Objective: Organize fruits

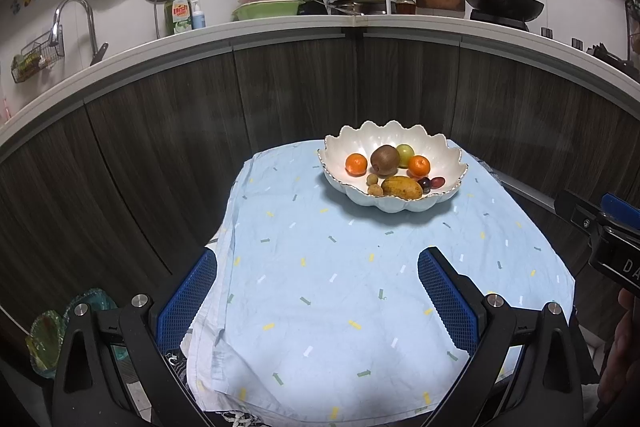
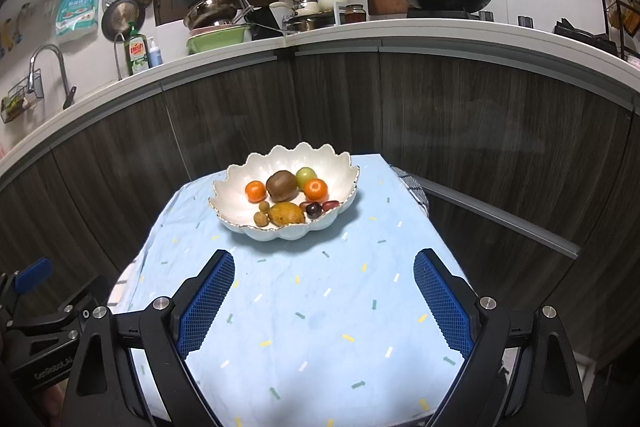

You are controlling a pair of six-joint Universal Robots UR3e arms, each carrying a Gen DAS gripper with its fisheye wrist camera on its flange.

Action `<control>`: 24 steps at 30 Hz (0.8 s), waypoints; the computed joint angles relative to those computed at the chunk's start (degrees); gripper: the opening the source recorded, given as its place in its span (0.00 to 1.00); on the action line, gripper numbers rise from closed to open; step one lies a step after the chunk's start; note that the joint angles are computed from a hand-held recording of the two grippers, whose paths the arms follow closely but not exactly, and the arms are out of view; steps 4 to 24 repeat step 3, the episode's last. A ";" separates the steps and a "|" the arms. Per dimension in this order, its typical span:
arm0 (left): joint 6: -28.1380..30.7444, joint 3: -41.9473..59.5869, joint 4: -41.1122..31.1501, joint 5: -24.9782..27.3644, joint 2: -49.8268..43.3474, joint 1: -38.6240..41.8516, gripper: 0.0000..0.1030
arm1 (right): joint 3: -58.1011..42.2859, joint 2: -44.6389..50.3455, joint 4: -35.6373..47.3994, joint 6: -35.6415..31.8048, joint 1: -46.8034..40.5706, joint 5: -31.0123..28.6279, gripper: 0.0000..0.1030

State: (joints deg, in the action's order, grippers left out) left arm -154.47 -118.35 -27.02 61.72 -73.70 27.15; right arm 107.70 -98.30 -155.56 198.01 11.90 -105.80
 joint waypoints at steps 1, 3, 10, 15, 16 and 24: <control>-0.02 -0.14 0.13 0.01 0.06 -0.04 0.99 | -0.09 0.08 -0.05 0.00 0.01 -0.05 0.89; -0.07 -0.03 0.27 0.26 -0.22 -0.28 0.99 | 0.06 0.30 -0.40 0.04 0.16 -0.15 0.89; -0.07 -0.03 0.27 0.26 -0.22 -0.28 0.99 | 0.06 0.30 -0.40 0.04 0.16 -0.15 0.89; -0.07 -0.03 0.27 0.26 -0.22 -0.28 0.99 | 0.06 0.30 -0.40 0.04 0.16 -0.15 0.89; -0.07 -0.03 0.27 0.26 -0.22 -0.28 0.99 | 0.06 0.30 -0.40 0.04 0.16 -0.15 0.89; -0.07 -0.03 0.27 0.26 -0.22 -0.28 0.99 | 0.06 0.30 -0.40 0.04 0.16 -0.15 0.89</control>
